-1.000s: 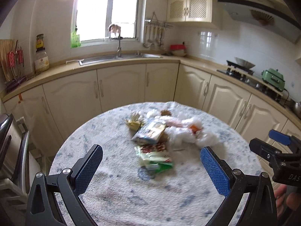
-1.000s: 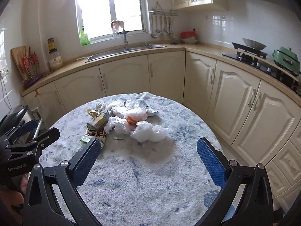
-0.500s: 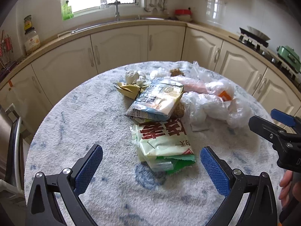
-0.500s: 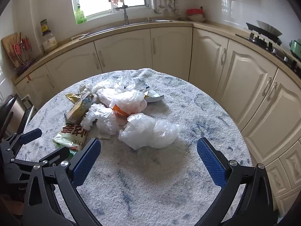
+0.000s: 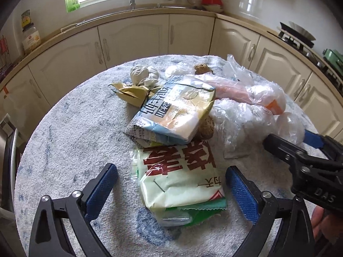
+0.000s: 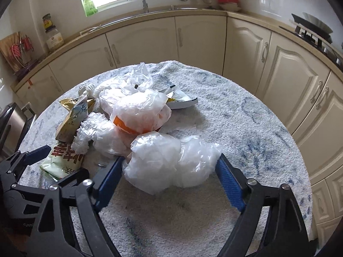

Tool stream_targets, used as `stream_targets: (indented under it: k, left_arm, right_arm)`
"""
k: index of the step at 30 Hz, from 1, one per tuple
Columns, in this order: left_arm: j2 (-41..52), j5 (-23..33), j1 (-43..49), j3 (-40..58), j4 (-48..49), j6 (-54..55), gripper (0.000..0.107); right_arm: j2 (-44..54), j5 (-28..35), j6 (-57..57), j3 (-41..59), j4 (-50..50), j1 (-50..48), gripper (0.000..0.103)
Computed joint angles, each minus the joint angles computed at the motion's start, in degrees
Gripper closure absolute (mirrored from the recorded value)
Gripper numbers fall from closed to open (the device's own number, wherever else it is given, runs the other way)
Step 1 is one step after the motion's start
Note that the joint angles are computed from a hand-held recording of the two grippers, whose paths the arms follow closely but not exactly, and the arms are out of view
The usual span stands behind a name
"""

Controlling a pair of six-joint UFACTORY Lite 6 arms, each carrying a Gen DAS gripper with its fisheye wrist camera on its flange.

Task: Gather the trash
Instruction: 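Grasp the white plastic bag with the right tool while the left tool grasps the red-lettered snack packet, then carry the white plastic bag and red-lettered packet toward the blue bin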

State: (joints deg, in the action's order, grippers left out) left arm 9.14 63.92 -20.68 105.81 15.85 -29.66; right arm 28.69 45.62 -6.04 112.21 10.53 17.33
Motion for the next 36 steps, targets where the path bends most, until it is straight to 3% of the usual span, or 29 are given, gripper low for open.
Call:
stream_targets:
  k: [2,4,14,22,24,27,29,30,36]
  left_arm:
    - [-2.48,-1.16,-1.89,-3.06,1.86,-1.39,0.031]
    - [-3.61,-1.87,-2.20,-4.37,1.70,-1.02,0.035]
    - [-11.53,-5.73,1.41,-12.27,-7.01,5.29,0.039]
    - [-17.72,-4.73,-1.56,-18.25,-4.84,2.21,0.039]
    - [-17.15,-2.79,-4.10,-17.66,-1.47,0.52,0.036]
    - [-13.33,0.58,-8.97,-14.15,5.20,-3.20,0.024]
    - [-12.08,-0.14,-8.63,-12.94,3.83,-2.28,0.029]
    - [-11.89,-0.22,-8.20,-12.42,2.84,-1.66,0.038]
    - [-16.61,-1.20,-8.84,-16.58,0.62,-1.56,0.041]
  right_arm:
    - [-0.19,-0.09,-0.29,-0.42,0.12,0.12,0.033]
    - [-1.30,-0.48,-1.17,-1.68,1.26,0.10,0.036]
    - [-12.37,-2.65,-3.41,-15.13,4.68,-1.05,0.037]
    - [-20.66,-2.61,-4.26,-23.07,5.97,-1.88,0.037]
    - [-22.79,-2.68,-4.26,-25.08,5.90,-2.21,0.037]
    - [-24.79,-2.43,-4.23,-27.00,6.13,-2.58,0.037]
    - [-25.71,-2.25,-4.27,-27.70,6.43,-2.69,0.037]
    - [-26.09,-2.14,-4.25,-27.88,6.65,-2.69,0.037]
    - [-28.47,-1.18,-4.47,-28.28,7.17,-3.04,0.037]
